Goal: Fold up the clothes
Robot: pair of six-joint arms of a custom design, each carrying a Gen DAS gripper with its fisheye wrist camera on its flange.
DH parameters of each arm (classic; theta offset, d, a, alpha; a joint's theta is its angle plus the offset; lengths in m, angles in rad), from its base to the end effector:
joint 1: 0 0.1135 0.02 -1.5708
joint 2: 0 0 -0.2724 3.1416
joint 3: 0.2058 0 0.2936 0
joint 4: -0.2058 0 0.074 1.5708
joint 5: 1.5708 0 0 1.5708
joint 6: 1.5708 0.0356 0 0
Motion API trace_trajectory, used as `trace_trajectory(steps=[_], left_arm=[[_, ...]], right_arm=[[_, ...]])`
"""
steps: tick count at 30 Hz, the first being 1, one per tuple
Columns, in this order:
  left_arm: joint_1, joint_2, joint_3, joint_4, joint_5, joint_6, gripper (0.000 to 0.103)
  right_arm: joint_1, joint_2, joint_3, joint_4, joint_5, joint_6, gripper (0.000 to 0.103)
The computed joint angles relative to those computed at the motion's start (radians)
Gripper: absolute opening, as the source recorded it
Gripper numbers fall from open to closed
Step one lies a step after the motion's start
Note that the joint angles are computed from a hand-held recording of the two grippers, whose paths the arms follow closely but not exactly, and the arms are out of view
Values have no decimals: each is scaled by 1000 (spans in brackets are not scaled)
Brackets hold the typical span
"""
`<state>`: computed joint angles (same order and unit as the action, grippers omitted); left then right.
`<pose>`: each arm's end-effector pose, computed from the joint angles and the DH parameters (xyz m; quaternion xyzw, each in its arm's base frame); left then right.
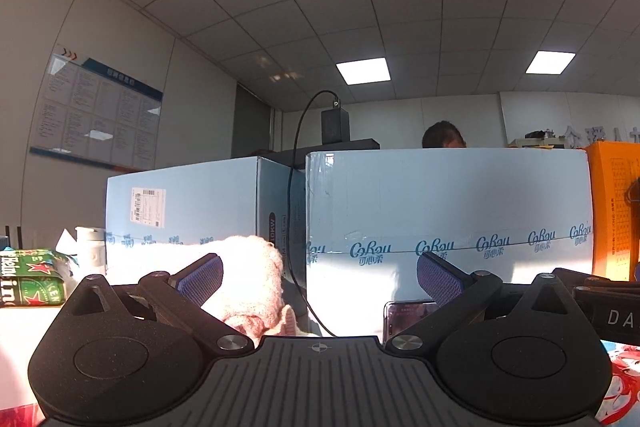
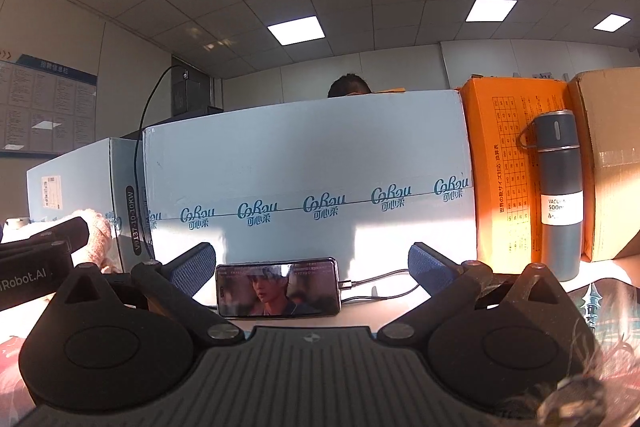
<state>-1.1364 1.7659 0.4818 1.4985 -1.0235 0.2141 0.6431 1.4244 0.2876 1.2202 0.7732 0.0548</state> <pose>0.1547 -0.2612 0.1417 0.0443 0.6653 -0.0270 0.7447 0.2187 0.1328 0.1557 0.0838 0.6806 -0.0068 0.7278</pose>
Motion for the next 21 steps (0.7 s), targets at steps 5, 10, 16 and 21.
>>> trace_trajectory(steps=[5, 10, 16, 21], left_arm=[[-5, 12, 2, 15, 3, 2, 103], [-8, 20, 6, 7, 6, 5, 103], [-4, 21, 6, -1, 9, -5, 103], [-1, 18, 0, -2, 7, -22, 103]], right_arm=[[10, -8, -28, 19, 3, 8, 103], [41, -27, -31, 18, 41, -16, 103], [24, -38, -24, -6, 30, -26, 103], [35, -53, -13, -31, 51, -48, 103]])
